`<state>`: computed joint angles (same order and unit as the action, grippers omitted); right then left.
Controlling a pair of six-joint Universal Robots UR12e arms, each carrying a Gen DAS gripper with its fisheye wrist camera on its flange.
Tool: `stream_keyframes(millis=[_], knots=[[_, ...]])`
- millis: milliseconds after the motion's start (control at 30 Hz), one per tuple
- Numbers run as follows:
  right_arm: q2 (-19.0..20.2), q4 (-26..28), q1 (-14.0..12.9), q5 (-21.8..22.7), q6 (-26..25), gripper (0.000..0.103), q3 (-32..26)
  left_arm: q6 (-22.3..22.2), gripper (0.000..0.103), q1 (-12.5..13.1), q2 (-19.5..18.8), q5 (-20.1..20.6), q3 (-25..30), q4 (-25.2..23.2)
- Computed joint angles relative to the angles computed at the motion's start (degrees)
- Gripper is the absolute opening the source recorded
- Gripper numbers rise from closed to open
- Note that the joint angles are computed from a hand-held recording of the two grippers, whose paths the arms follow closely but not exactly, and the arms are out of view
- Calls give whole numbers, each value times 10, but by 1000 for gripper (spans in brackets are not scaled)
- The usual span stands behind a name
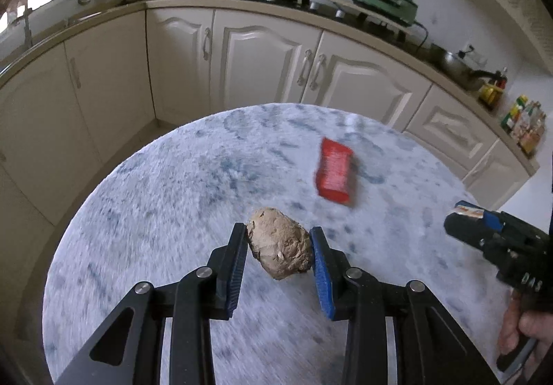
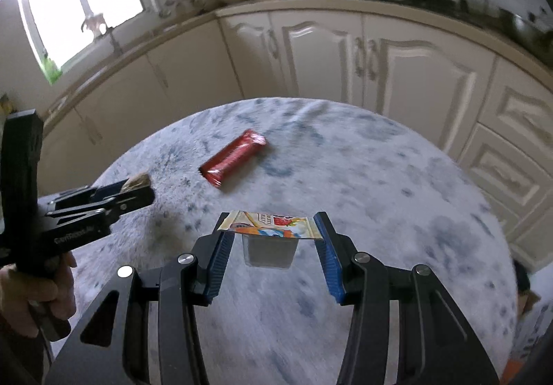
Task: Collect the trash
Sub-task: 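Carry the brown lump and white cup over to the blue bin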
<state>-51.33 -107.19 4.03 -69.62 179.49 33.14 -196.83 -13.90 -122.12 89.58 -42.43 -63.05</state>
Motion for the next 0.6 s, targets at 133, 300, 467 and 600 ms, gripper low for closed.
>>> stream_keyframes(millis=[133,300,467,600], knots=[[-49,-49,-21,4,31,48,71,7,32,-22,24,15,-22,30],[-109,-110,-53,-1,77,48,155,34,32,-51,18,25,6,52],[-158,-158,-87,-8,110,48,222,58,32,-79,-14,23,70,51],[-190,-190,-112,-27,137,48,263,74,32,-97,-43,10,125,45]])
